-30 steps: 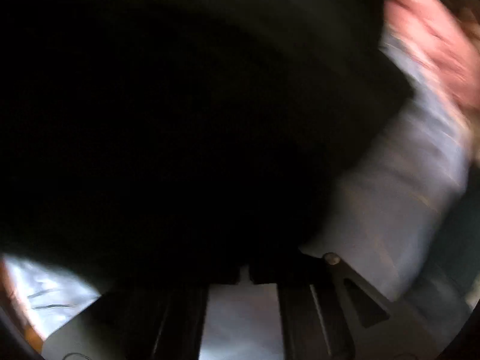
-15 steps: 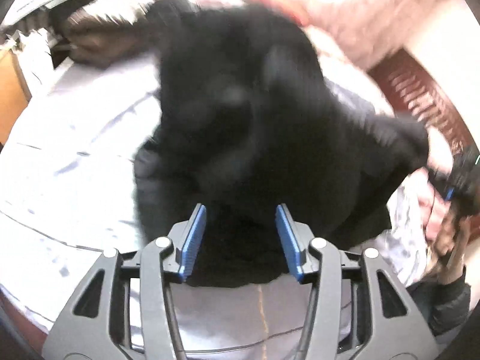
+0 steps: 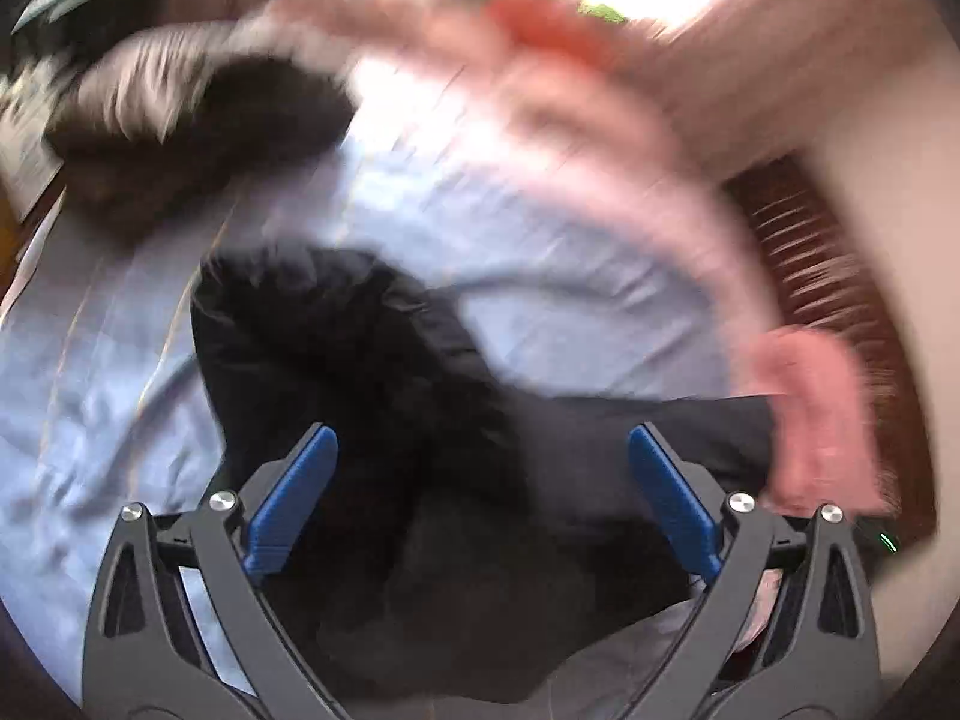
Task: Fold large clothes
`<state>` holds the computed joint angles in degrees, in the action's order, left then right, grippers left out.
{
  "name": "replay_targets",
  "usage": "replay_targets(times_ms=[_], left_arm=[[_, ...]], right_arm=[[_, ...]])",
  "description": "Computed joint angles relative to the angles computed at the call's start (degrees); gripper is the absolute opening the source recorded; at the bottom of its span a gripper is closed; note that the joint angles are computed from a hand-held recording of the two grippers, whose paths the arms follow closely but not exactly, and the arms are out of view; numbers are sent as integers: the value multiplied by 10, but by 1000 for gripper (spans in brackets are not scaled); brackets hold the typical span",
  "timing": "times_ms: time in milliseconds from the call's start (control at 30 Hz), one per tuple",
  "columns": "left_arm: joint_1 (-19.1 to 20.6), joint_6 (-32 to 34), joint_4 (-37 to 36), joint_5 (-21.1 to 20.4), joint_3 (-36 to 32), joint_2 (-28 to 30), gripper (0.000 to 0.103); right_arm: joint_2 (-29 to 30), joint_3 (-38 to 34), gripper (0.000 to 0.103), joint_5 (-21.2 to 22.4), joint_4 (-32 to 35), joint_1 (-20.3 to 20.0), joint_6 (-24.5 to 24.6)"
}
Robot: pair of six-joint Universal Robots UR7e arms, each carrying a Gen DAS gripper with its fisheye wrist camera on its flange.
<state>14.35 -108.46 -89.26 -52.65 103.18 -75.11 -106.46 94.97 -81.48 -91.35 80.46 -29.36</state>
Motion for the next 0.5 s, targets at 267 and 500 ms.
replay_targets(times_ms=[267,500], left_arm=[[66,52,10,-61,-51,59,52],[28,69,-123,-38,77,-19,15]], right_arm=[[93,-50,102,-124,-42,107,109],[148,-34,20,-198,-15,151,180]])
